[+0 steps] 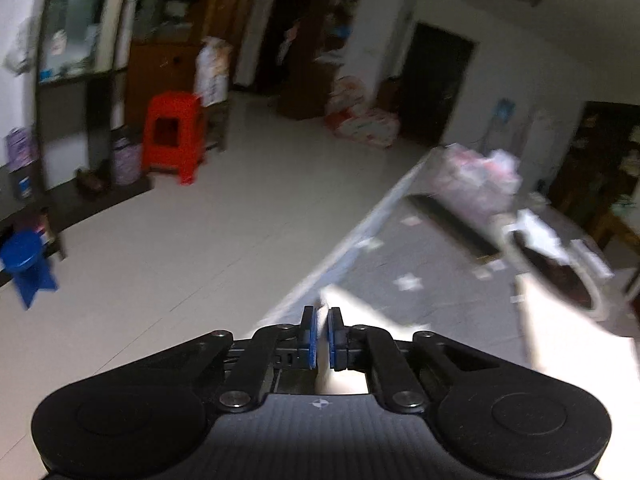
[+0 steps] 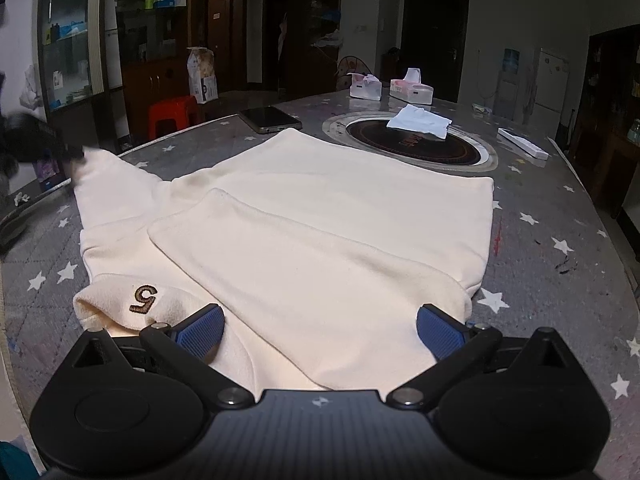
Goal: Fold clothes
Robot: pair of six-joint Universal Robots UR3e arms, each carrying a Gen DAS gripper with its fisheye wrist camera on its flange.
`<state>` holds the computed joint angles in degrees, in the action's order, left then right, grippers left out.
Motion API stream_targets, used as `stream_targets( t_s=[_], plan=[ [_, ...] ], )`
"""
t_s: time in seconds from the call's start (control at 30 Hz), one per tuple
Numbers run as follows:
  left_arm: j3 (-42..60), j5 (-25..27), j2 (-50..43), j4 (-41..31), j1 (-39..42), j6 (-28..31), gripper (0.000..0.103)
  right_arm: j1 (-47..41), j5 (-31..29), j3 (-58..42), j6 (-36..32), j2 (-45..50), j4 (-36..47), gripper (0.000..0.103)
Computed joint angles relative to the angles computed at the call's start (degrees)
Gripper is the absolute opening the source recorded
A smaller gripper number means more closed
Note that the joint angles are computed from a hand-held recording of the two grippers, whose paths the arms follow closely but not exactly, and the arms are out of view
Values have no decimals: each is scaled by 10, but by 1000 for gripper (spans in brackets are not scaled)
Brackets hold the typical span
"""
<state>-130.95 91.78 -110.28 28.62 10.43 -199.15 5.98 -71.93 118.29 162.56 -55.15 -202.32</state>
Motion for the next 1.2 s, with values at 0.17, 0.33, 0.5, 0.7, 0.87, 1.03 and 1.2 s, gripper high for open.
stream_targets(
  t_s=[0.17,0.33,0.5,0.7,0.87,1.03,1.2],
  plan=[
    [49,-59,40,-26,-58,12,6,-15,23,13,5,-7,-11,103],
    [140,-125,26,-63,-127,11,6,-45,54,63,17,-35,-48,103],
    [269,-169,-55,-107,-208,23,6,-85,80,130,22,-68,-99,103],
    [395,-206,-164,-182,-276,37,6,-138,116,200,22,-103,-135,103],
    [442,-207,-216,-230,-303,79,13,-163,118,228,27,-107,-159,103],
    [325,-238,-156,-187,-259,96,23,-180,129,234,32,-126,-154,103],
    [222,-208,-105,-146,-199,115,23,-164,142,187,38,-135,-104,103]
  ],
)
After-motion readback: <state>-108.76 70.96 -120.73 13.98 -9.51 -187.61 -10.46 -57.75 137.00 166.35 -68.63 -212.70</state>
